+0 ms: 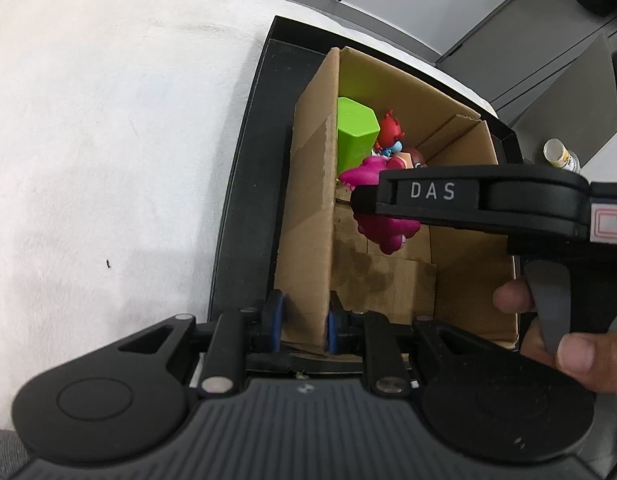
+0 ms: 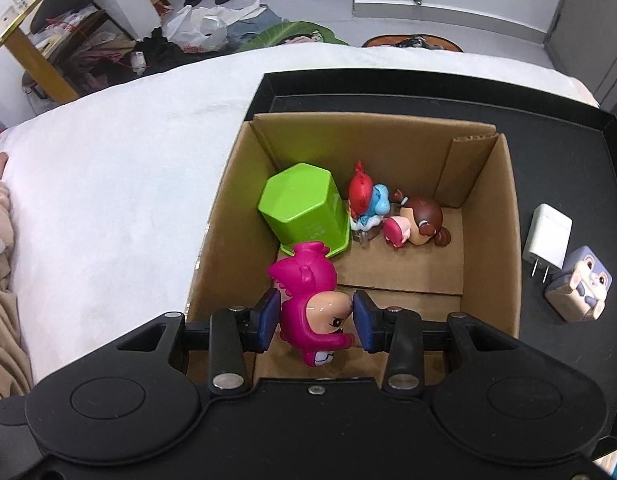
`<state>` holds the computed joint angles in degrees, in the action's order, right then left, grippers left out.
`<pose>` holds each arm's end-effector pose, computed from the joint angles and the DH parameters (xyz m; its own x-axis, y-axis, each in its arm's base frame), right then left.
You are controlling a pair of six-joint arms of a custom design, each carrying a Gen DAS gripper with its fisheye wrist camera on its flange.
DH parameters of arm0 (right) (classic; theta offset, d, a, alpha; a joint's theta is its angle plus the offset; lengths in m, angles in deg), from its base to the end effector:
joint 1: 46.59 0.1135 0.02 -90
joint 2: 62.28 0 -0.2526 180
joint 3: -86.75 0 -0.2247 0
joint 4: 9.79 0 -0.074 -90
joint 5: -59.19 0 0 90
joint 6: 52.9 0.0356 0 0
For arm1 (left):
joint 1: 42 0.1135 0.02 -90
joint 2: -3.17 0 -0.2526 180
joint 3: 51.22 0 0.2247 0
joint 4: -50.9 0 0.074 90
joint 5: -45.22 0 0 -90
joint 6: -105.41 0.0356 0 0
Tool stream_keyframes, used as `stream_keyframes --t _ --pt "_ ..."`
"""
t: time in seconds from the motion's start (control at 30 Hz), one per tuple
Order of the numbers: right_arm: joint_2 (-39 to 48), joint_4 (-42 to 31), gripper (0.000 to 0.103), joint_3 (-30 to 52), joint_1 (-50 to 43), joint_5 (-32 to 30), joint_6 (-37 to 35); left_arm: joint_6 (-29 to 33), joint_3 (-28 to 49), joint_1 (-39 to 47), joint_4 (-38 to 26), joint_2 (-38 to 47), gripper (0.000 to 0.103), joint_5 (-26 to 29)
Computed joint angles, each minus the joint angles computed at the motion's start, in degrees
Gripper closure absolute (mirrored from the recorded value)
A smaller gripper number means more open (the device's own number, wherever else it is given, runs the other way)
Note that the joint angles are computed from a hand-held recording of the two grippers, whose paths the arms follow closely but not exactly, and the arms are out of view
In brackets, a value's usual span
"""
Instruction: Organize rigid objects
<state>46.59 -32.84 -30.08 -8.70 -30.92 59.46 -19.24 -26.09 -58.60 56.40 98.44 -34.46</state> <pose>0.2354 0.1833 0.0896 -0.9141 -0.2293 -0.3345 -0.2887 0.9472 0.1395 0.1575 -0.0536 0.0552 -0.9140 -0.3112 -0.2603 -0.2007 0.9043 -0.3767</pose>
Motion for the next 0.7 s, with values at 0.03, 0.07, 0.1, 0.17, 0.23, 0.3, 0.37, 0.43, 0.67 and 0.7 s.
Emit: stream_keyframes --t 0.03,0.07,0.1,0.17,0.23,0.3,0.37,0.43,0.67,0.7 --pt "-0.3 0.1 0.062 -0.3 -0.1 -0.1 0.2 -0.1 0.2 -0.3 -0.3 0.0 0.083 -0.2" --pt "-0.7 0.4 0.062 -0.8 0.1 0.3 0.2 0.1 0.5 -0.3 -0.8 -0.1 0.083 -0.2" --pt "-1.0 0.2 0.062 -0.9 0.1 0.5 0.0 0.1 0.7 -0.4 -1.1 -0.1 0.083 -0.3" --pt "-2.1 -0.2 0.062 -1.3 -0.1 1.0 0.0 0.3 0.8 -0.2 -1.0 0.1 0.083 -0.3" --pt "-3.8 -1.1 0.062 -1.8 0.0 1.5 -0.6 0.3 0.8 -0.1 -0.8 0.3 0.083 -0.3" --pt "-5.5 -2.4 0.062 -1.8 0.3 2.1 -1.7 0.3 0.9 0.0 -0.9 0.3 0.083 -0.2" --pt "-7.3 -4.1 0.062 -1.6 0.6 2.9 -2.8 0.2 0.9 -0.2 -1.0 0.3 0.083 -0.4" --pt "-9.2 -5.8 0.062 -1.4 0.6 3.3 -3.7 0.1 0.9 -0.3 -0.9 0.3 0.083 -0.5" --pt "-13.2 -9.7 0.062 -0.9 -0.8 5.2 -6.5 0.3 0.9 -0.3 -1.4 -0.1 0.083 -0.9" --pt "-14.1 -10.0 0.062 -1.2 -1.4 5.3 -6.9 0.2 0.9 -0.3 -1.3 0.0 0.083 -0.9"
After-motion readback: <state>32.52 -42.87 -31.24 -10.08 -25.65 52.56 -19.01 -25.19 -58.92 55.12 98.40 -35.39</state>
